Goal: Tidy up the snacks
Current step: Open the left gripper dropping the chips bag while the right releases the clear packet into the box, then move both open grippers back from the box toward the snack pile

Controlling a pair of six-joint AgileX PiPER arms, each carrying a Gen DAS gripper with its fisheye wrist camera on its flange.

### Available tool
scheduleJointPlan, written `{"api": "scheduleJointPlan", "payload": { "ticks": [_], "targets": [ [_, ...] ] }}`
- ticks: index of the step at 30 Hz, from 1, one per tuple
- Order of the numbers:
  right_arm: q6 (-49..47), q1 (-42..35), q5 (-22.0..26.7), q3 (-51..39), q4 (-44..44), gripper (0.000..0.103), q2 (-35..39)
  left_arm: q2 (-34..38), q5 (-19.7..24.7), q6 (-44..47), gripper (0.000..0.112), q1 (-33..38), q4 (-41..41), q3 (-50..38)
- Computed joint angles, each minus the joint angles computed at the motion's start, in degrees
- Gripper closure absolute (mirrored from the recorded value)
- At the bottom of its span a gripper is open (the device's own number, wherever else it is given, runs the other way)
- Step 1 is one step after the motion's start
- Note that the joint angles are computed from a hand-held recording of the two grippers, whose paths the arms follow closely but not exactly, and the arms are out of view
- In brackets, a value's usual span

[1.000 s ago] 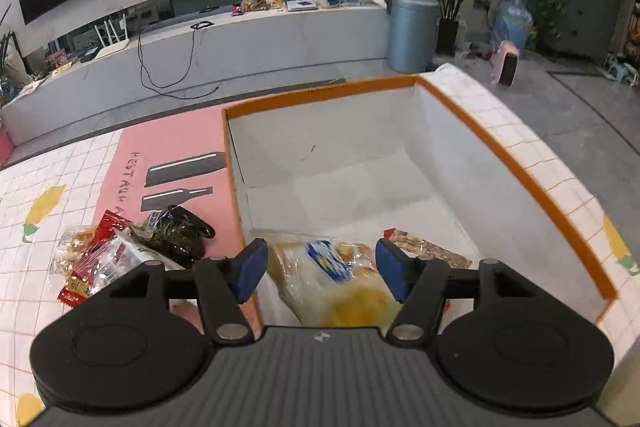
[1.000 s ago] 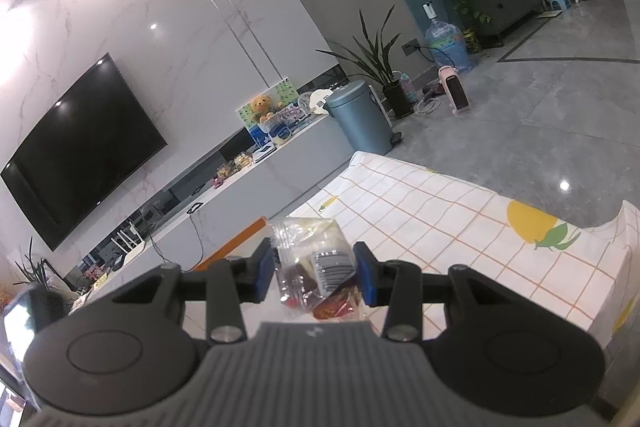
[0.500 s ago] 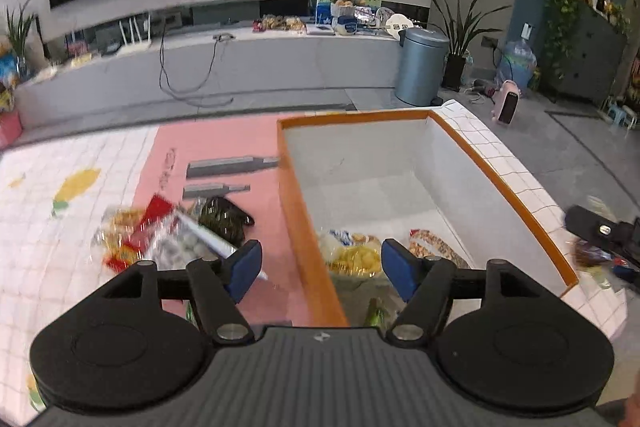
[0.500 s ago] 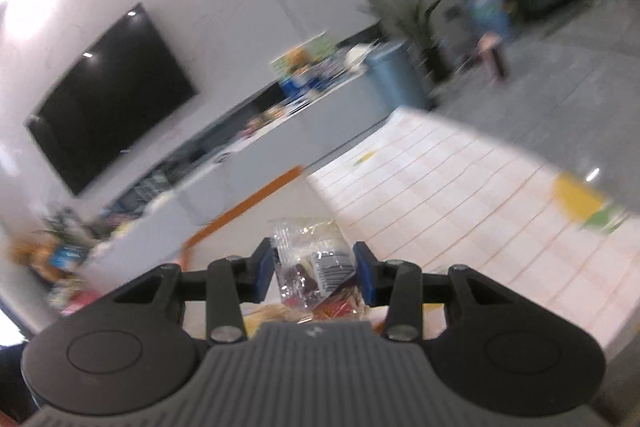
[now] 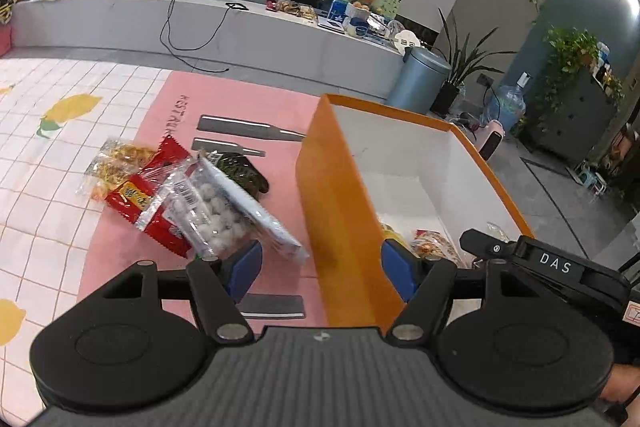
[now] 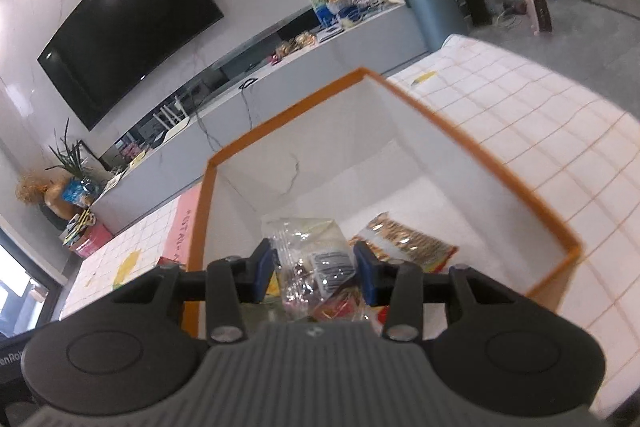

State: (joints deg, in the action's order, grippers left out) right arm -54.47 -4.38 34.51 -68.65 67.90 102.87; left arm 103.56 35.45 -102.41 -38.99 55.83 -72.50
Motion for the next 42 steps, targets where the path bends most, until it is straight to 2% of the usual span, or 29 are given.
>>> {"api": "scheduleJointPlan", "payload": {
  "ticks": [3,8,15,19,27,31,35,39,42],
  "targets": [
    [2.6,1.3,-2.9,-0.1,-4.0,0.059,-0.8,-0.7,-2.0,-2.0,0.032,1.4,1.1,1.9],
    [2.6,-0.8,-0.6,-0.3,-1.2,0.056,-1.0,-1.1,-4.0,-6.3,0.032,2.9,2.8,4.0],
    [2.1,-1.1,-1.1,0.7,1.5,0.055,-1.6,-0.8,-4.4,-6.1,0.032,3.2,2.2,4.1],
    [1.7,-0.8,-1.5,1.1,2.0,0.051,-2.1,-0.7,-4.1,-5.6,0.032,2.7,2.0,3.7],
    [-0.2,-1.3,-0.9,2.5,4.4,0.05,-4.3,-2.5,-0.4,-6.2,0.032,1.0,2.9,3.3],
    [-3.1,-0.2,-1.7,3.7,5.4,0.049,-5.9,-3.4,1.3,-3.1,0.032,0.5,0.5,2.5],
    [-1.7,0.5,-2.7,4.4,3.1,0.049,-6.9,-4.1,4.8,0.4,0.032,-0.9,-1.7,1.4],
    [0.9,2.8,-5.9,5.7,-1.5,0.042,-8.8,-4.1,10.7,8.1,0.032,-2.2,-7.8,-1.5],
    [2.3,5.0,-7.6,6.8,-4.3,0.04,-10.5,-5.7,12.0,9.2,0.032,-2.8,-9.3,-0.7]
  ]
}}
